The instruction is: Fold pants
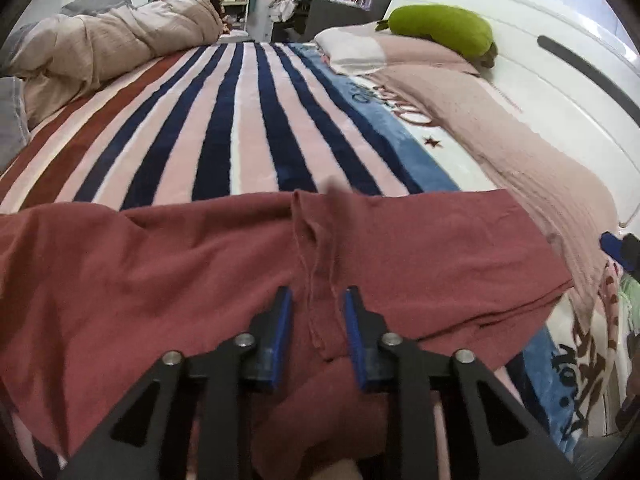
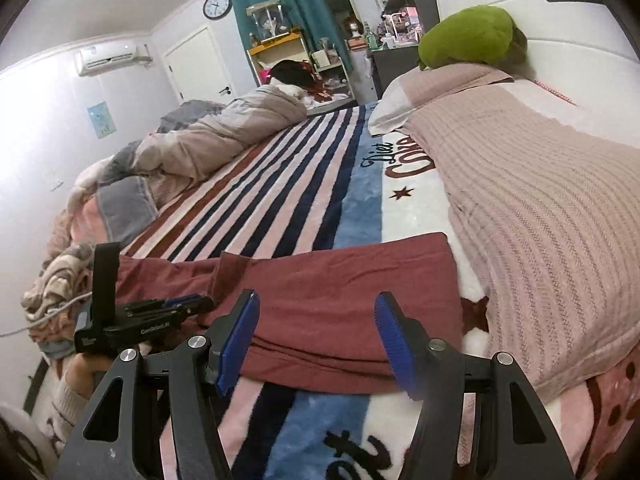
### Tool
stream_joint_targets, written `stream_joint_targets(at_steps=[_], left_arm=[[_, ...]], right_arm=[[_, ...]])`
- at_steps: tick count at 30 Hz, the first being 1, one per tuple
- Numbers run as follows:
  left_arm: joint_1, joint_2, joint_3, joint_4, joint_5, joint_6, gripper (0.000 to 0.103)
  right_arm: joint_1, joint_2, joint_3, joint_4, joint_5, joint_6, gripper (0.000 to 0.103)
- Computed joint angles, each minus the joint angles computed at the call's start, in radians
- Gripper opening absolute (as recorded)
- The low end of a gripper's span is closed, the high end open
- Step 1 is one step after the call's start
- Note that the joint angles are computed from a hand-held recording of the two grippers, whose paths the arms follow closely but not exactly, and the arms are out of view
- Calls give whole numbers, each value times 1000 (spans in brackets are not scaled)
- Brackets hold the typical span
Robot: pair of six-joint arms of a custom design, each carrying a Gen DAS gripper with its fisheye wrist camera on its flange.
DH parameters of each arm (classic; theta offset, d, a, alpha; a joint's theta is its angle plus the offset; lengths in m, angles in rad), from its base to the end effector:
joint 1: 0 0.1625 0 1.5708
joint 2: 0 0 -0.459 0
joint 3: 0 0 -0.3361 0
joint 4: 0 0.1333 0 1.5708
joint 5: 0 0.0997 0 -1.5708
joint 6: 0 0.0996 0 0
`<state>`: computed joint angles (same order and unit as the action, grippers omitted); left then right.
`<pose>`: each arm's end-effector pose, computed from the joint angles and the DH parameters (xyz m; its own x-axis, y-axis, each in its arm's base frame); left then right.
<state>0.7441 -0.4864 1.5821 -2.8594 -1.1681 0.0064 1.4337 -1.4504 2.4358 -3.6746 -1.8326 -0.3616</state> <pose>-0.3798 -0.5839 0.0074 -0.6738 0.6302 -0.3858 0.7264 0.6607 -0.1892 0.0558 -0.3822 0.3857 -0.8864 0.1860 0.4240 -0.2714 0.5333 -0.8012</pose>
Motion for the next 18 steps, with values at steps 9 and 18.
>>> stream_joint_targets(at_steps=[9,18], left_arm=[[-9,40,-28,18,-9,-62,24],[-23,-1,34,-22,61,-71,7]], right_arm=[[7,8,-4,14,3,-3,56],[11,6,-1,8,6,0,56]])
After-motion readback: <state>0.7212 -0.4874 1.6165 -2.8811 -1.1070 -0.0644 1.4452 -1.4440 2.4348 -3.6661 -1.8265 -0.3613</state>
